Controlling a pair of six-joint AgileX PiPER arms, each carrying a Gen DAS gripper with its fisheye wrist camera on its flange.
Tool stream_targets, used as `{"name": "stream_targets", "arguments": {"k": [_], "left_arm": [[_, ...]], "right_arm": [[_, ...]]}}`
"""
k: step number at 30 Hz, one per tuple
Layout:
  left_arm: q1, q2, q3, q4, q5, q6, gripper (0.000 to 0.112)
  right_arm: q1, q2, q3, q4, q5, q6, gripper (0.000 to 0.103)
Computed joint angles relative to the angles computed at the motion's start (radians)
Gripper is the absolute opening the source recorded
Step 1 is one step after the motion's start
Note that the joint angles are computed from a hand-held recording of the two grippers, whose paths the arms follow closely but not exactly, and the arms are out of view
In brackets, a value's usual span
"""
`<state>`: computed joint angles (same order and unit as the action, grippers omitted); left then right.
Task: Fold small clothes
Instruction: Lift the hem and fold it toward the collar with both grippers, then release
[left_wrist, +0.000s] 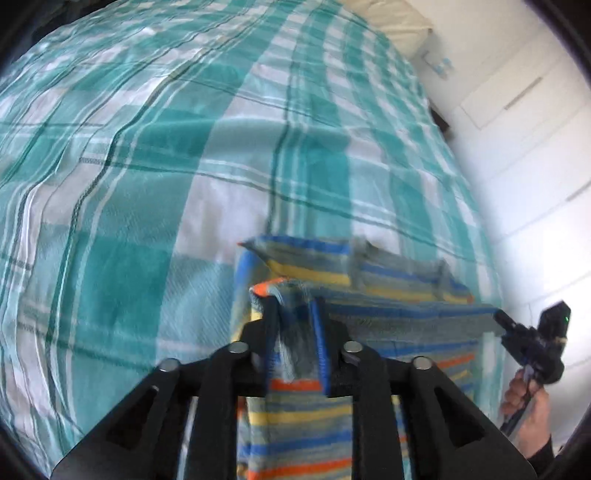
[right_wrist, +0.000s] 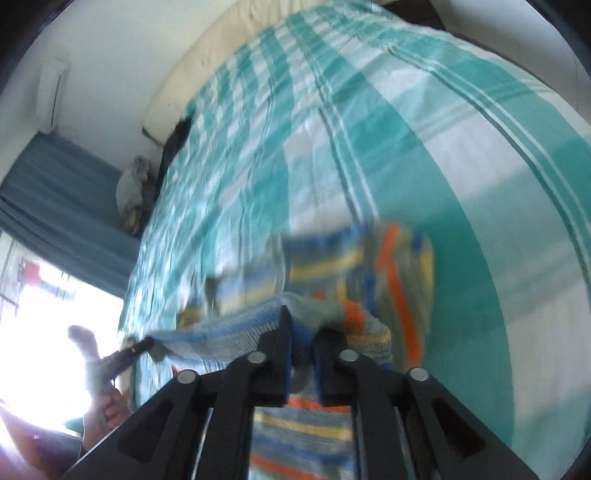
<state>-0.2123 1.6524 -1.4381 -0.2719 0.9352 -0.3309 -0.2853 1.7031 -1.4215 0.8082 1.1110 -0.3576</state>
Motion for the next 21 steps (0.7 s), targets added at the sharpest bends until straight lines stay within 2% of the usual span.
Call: {"name": "stream_targets", "arguments": {"k": [1, 2, 4, 6, 7, 8, 9, 10, 11, 13, 14, 15, 16, 17, 19, 21], "left_arm": [[0.011, 0.015, -0.002, 0.017, -0.007, -0.035, 0.043], [0.027, -0.006, 0.027, 0.002, -0.032, -0.030, 0.044], [0.042, -0.068, 0.077, -0.023, -0.073, 0.032, 0.047], [-0.011, -0.170, 0.151, 0.016, -0.118, 0.074, 0.061], [-0.042, -0.190, 0.163, 0.017, -0.134, 0.109, 0.065], [-0.079, -0.219, 0.193, 0.001, -0.146, 0.164, 0.074], [-0.136, -0.239, 0.223, 0.000, -0.146, 0.205, 0.082], [-0.190, -0.238, 0.236, 0.032, -0.126, 0.205, 0.084], [-0.244, -0.222, 0.241, 0.095, -0.099, 0.166, 0.084], [-0.344, -0.191, 0.286, 0.256, -0.005, 0.052, 0.068], [-0.365, -0.196, 0.325, 0.303, 0.034, 0.017, 0.051], [-0.369, -0.237, 0.375, 0.321, 0.058, 0.007, 0.050], [-0.352, -0.295, 0.411, 0.306, 0.081, 0.024, 0.050], [-0.330, -0.336, 0.418, 0.293, 0.117, 0.040, 0.050], [-0.278, -0.383, 0.389, 0.262, 0.148, 0.082, 0.058], [-0.237, -0.379, 0.328, 0.224, 0.127, 0.127, 0.075]], "right_arm": [[0.025, 0.027, -0.007, -0.021, -0.068, 0.004, 0.046], [0.043, 0.035, -0.011, -0.077, -0.130, 0.039, 0.060], [0.041, 0.025, -0.009, -0.079, -0.147, 0.011, 0.060], [0.041, -0.021, 0.004, -0.071, -0.121, -0.100, 0.060], [0.056, -0.057, 0.019, -0.085, -0.101, -0.163, 0.060], [0.077, -0.082, 0.029, -0.097, -0.072, -0.221, 0.060], [0.113, -0.105, 0.052, -0.113, -0.045, -0.279, 0.060], [0.144, -0.121, 0.071, -0.133, -0.017, -0.316, 0.060], [0.176, -0.131, 0.100, -0.158, -0.005, -0.339, 0.060], [0.250, -0.167, 0.192, -0.308, -0.027, -0.317, 0.059], [0.277, -0.183, 0.239, -0.408, -0.041, -0.273, 0.058], [0.268, -0.205, 0.302, -0.478, -0.053, -0.264, 0.057], [0.241, -0.260, 0.351, -0.508, -0.049, -0.282, 0.049], [0.233, -0.299, 0.360, -0.560, -0.014, -0.261, 0.050], [0.193, -0.332, 0.349, -0.602, 0.057, -0.235, 0.051], [0.142, -0.350, 0.296, -0.518, 0.107, -0.276, 0.051]]}}
